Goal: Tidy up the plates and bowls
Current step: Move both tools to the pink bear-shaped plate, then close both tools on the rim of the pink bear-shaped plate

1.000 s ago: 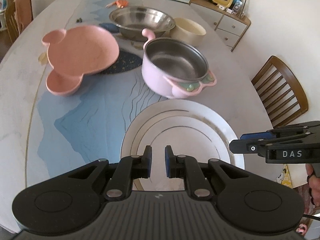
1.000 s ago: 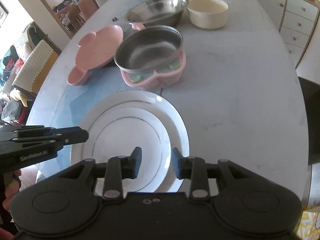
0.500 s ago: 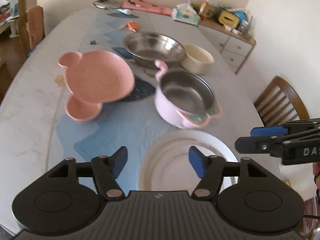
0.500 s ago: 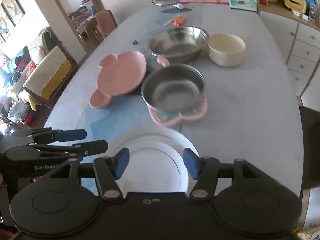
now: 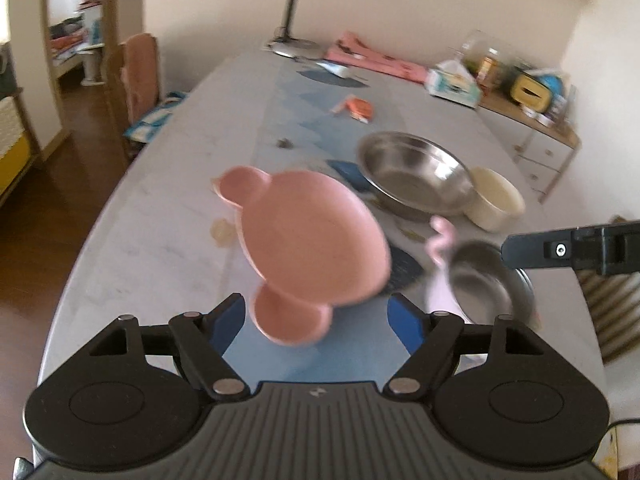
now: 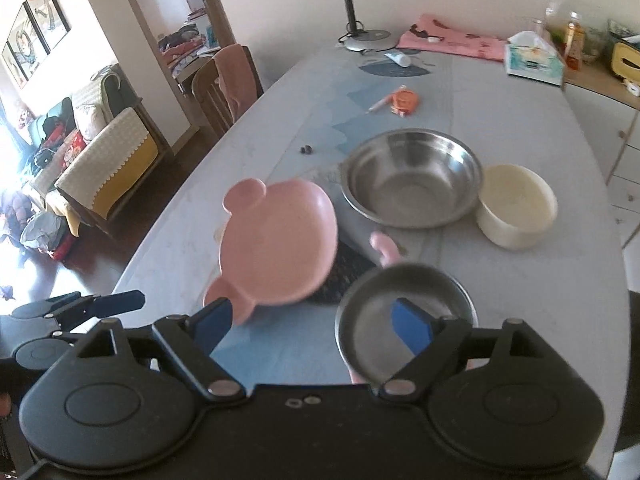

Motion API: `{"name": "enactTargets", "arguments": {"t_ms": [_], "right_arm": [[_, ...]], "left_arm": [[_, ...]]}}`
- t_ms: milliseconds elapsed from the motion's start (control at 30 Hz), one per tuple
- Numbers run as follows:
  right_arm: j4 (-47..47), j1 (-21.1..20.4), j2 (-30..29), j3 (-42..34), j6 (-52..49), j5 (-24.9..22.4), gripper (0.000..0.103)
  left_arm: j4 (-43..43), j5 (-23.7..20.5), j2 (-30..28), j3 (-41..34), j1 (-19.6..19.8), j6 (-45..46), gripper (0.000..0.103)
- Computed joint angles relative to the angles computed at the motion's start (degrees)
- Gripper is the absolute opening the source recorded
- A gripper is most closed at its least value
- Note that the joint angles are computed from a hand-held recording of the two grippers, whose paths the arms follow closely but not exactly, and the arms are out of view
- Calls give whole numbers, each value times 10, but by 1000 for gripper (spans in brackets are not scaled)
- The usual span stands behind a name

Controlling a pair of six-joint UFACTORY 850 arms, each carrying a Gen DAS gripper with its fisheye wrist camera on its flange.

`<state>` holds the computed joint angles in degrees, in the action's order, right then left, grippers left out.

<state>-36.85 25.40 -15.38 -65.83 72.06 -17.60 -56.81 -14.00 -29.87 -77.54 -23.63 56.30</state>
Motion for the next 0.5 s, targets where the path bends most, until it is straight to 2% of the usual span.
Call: {"name": "enactTargets", "arguments": {"t_ms": [167, 300, 433, 500], "right_arm": [[96, -23, -66, -69, -123, 4, 87], [174, -41, -118, -122, -216, -5, 85], [254, -57, -162, -164, -300, -17, 81], [291, -65, -180, -178, -333, -22, 80]], "left_arm": [[129, -8, -56, -77, 7, -147, 78], [267, -12, -103, -136, 5, -298, 78], [367, -29, -145, -188, 1, -407, 78], [393, -37, -162, -209, 0, -434, 78]]}}
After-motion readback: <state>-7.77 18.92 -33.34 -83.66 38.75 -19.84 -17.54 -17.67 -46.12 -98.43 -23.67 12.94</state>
